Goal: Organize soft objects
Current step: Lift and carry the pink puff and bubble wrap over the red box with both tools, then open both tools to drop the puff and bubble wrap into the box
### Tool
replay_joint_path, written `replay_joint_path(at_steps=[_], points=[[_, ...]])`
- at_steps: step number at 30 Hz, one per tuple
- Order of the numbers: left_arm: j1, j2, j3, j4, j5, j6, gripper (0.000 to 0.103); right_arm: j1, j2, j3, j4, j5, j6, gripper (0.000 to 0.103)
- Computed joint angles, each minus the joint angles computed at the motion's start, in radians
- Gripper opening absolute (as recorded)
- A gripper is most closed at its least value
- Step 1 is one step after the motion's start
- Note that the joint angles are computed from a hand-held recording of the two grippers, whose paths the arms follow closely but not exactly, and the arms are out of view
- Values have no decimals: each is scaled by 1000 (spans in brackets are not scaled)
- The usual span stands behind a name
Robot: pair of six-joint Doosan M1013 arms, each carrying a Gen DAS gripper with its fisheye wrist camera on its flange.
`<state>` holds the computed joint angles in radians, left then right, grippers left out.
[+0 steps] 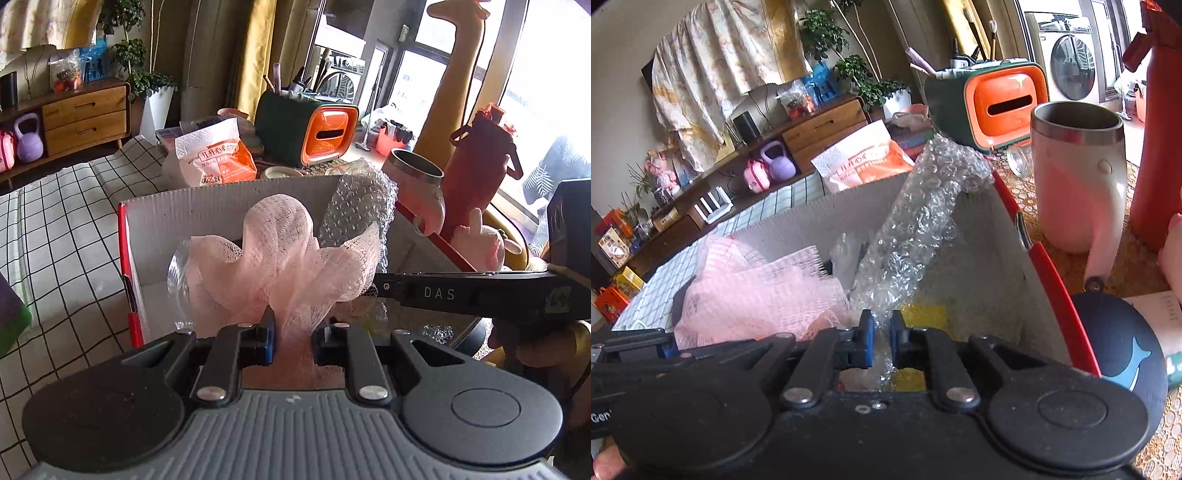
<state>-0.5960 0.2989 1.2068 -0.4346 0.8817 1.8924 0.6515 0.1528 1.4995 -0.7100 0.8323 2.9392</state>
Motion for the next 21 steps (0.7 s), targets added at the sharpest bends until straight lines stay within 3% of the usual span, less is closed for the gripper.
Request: replay_joint_path(at_steps=[7,15,21], points=[[2,10,-8,15,44,-12,18,5,8,-6,20,31,-14,18],[3,-1,-3,21,44,-12,22,22,7,-21,-5,86,-19,30],[5,-11,3,24,45,-11,23,31,-7,-13,-22,81,-3,38]])
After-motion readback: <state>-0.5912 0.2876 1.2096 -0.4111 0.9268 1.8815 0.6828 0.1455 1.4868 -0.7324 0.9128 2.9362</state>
